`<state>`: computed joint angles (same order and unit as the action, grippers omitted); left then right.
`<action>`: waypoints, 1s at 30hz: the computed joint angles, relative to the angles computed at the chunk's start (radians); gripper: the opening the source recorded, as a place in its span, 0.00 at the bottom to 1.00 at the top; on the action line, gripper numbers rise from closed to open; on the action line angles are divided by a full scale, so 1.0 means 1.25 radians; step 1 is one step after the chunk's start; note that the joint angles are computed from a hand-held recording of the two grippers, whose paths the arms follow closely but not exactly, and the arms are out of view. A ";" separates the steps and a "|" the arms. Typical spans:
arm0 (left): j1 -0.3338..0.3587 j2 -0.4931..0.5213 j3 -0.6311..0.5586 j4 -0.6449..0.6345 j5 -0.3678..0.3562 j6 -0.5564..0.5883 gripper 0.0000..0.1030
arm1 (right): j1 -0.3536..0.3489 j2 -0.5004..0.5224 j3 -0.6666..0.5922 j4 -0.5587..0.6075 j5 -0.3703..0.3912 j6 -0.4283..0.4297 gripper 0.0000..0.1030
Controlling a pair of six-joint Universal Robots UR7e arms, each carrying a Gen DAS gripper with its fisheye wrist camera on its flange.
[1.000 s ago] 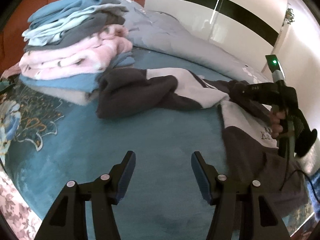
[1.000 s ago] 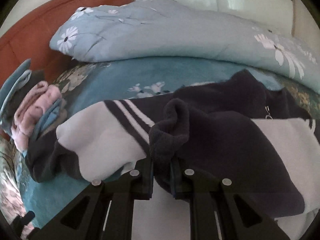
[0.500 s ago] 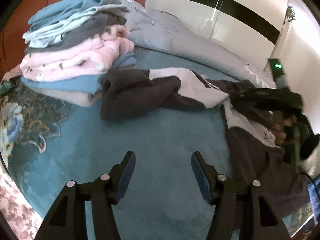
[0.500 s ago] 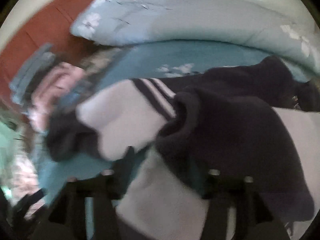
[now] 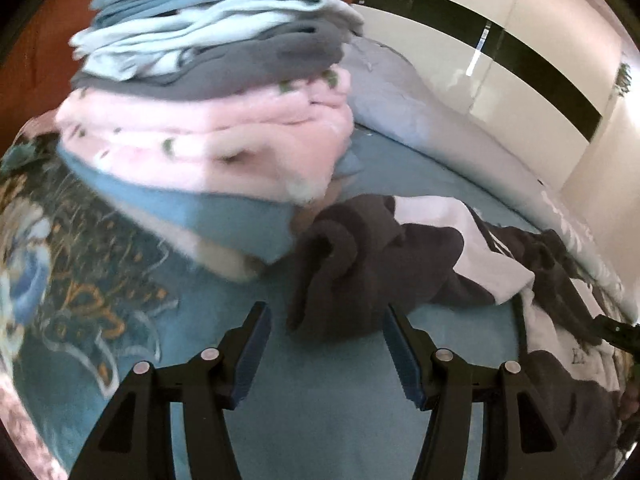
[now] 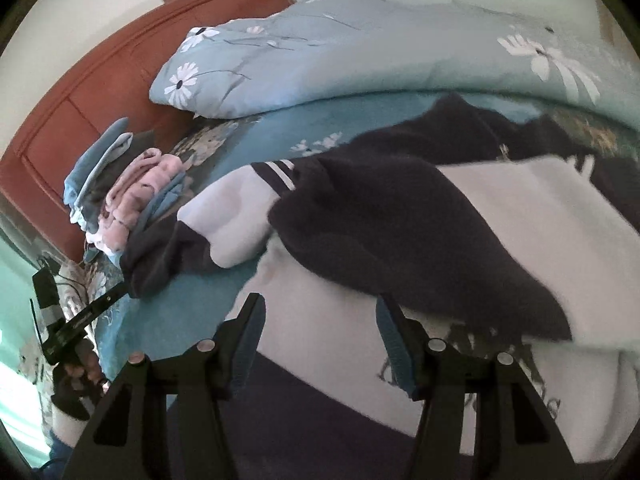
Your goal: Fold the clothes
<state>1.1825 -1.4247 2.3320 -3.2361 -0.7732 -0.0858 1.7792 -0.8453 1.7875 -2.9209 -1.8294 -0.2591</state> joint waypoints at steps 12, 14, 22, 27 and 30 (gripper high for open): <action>-0.056 -0.036 -0.043 0.021 -0.046 0.100 0.07 | -0.024 -0.001 0.011 0.023 0.029 0.034 0.58; -0.078 -0.034 -0.063 -0.004 -0.024 0.131 0.07 | -0.025 -0.001 0.012 0.023 0.032 0.034 0.58; -0.114 0.010 -0.171 -0.002 0.117 0.154 0.07 | -0.014 0.007 0.006 0.017 0.034 0.015 0.58; -0.133 -0.035 -0.169 0.085 0.039 0.080 0.07 | 0.015 0.029 -0.013 0.016 0.067 -0.041 0.57; -0.174 -0.003 -0.178 0.070 0.067 0.143 0.07 | 0.029 0.039 -0.021 -0.004 0.081 -0.057 0.57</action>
<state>0.9654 -1.4285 2.1095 -3.1492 -0.6890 0.0929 1.8152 -0.7968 1.7609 -2.9263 -1.7282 -0.3303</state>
